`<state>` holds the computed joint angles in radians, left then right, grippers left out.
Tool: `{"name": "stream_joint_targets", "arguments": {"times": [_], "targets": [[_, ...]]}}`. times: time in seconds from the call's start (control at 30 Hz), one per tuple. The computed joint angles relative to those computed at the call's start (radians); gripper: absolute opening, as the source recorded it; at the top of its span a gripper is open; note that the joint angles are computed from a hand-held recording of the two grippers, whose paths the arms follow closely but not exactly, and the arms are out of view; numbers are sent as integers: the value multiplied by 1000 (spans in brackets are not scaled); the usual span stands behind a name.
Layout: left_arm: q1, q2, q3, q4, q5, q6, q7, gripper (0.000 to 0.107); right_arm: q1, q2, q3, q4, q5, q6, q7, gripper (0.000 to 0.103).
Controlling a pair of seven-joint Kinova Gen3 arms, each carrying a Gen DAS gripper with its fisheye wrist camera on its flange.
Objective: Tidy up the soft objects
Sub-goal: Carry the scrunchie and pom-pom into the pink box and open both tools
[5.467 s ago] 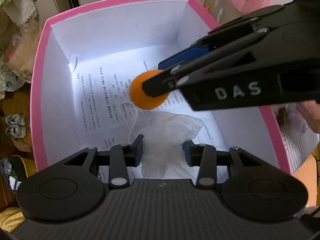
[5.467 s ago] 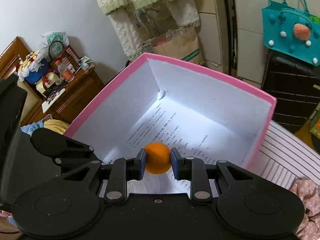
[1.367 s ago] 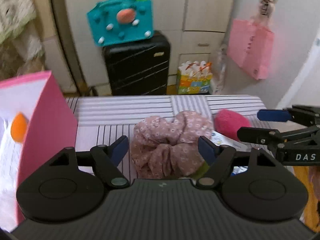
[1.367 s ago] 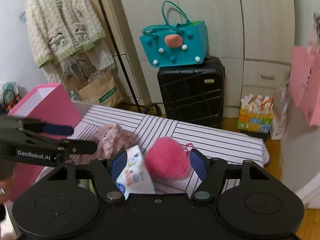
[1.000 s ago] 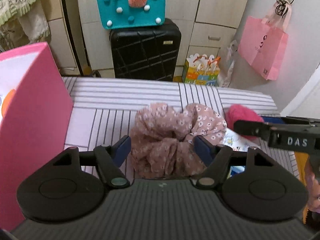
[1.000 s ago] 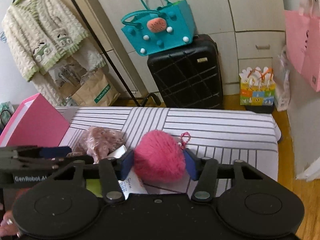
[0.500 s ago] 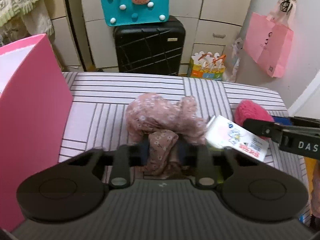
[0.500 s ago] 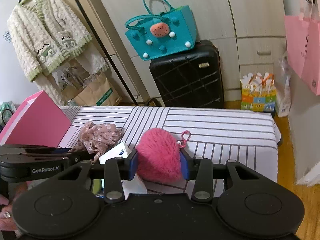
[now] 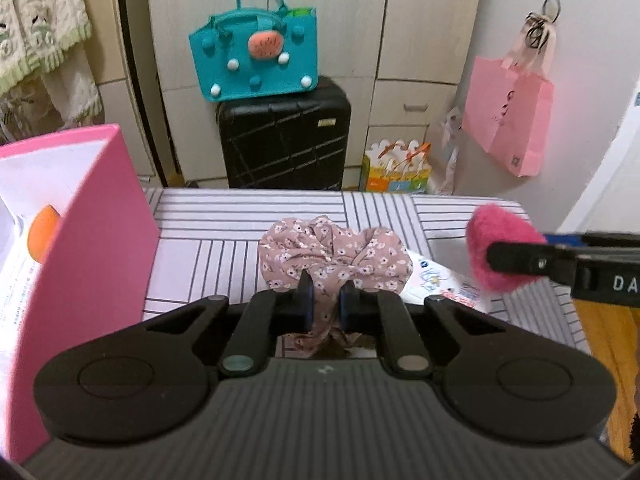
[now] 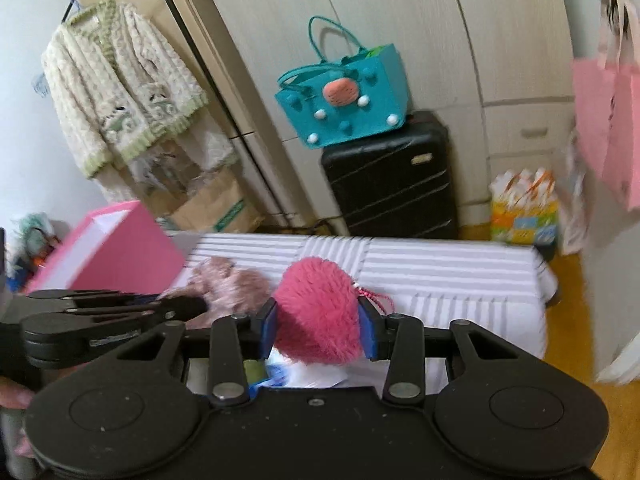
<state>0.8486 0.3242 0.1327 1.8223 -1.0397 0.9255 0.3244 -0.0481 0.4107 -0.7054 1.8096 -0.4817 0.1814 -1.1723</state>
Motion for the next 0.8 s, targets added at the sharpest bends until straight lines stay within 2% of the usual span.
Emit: {"name": "stream_joint_targets", "arguments": {"times": [0.23, 0.3, 0.43, 0.6, 0.8], "targets": [[3, -91, 39, 81, -37, -32, 36, 11, -53, -101, 22, 54, -25, 28, 0, 46], [-1, -120, 58, 103, -43, -33, 41, 11, -105, -138, 72, 67, -26, 41, -10, 46], [-13, -163, 101, 121, -39, -16, 19, 11, -153, -185, 116, 92, -65, 45, 18, 46], [-22, -207, 149, 124, -12, 27, -42, 11, -181, -218, 150, 99, -138, 80, 81, 46], [-39, -269, 202, 124, 34, 58, -150, 10, -287, -261, 264, 92, -130, 147, 64, 46]]}}
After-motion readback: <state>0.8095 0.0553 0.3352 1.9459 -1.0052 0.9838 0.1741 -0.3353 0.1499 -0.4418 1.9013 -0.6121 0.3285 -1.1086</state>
